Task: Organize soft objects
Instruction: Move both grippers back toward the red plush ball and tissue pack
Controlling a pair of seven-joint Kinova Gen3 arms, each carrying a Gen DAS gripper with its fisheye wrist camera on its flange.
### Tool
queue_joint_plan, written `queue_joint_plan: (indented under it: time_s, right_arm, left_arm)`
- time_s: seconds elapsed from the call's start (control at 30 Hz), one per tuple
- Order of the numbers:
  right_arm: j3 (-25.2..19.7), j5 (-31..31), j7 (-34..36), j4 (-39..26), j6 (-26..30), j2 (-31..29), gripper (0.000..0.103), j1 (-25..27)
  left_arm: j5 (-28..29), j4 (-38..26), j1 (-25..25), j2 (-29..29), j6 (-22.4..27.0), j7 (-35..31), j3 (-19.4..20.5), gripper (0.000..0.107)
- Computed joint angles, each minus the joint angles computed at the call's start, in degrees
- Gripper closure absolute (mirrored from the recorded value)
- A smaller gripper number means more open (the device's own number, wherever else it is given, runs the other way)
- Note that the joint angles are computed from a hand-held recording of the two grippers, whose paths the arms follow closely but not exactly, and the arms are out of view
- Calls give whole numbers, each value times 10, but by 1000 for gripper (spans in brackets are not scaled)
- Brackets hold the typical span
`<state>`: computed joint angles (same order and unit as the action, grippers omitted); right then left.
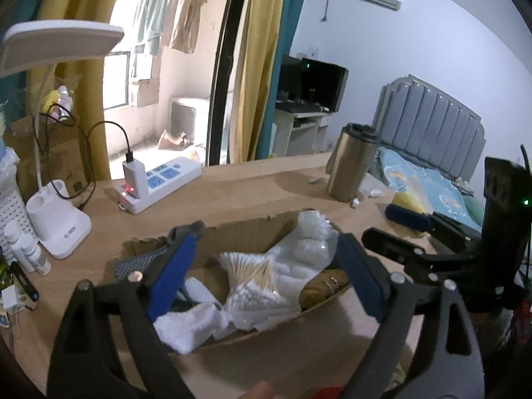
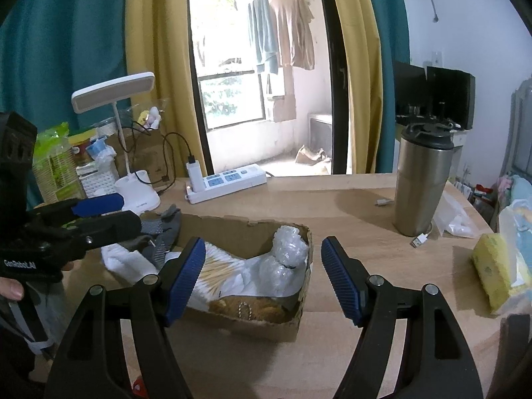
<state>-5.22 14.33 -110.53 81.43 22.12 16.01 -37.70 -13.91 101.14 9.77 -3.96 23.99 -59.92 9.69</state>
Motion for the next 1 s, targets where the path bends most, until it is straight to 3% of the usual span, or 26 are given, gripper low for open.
queue_joint_plan:
  time_s: [0.4, 0.8, 1.0]
  right_arm:
    - [-3, 38, -41, 43, 7, -41, 28, -17]
    - [-24, 89, -100, 89, 19, -80, 27, -21]
    - [-42, 101, -111, 115, 23, -91, 21, -15]
  left_arm:
    - [-61, 45, -34, -65, 16, 93, 58, 16]
    - [-59, 95, -82, -126, 24, 136, 110, 15]
    - [-16, 130, -79, -148, 20, 125, 100, 8]
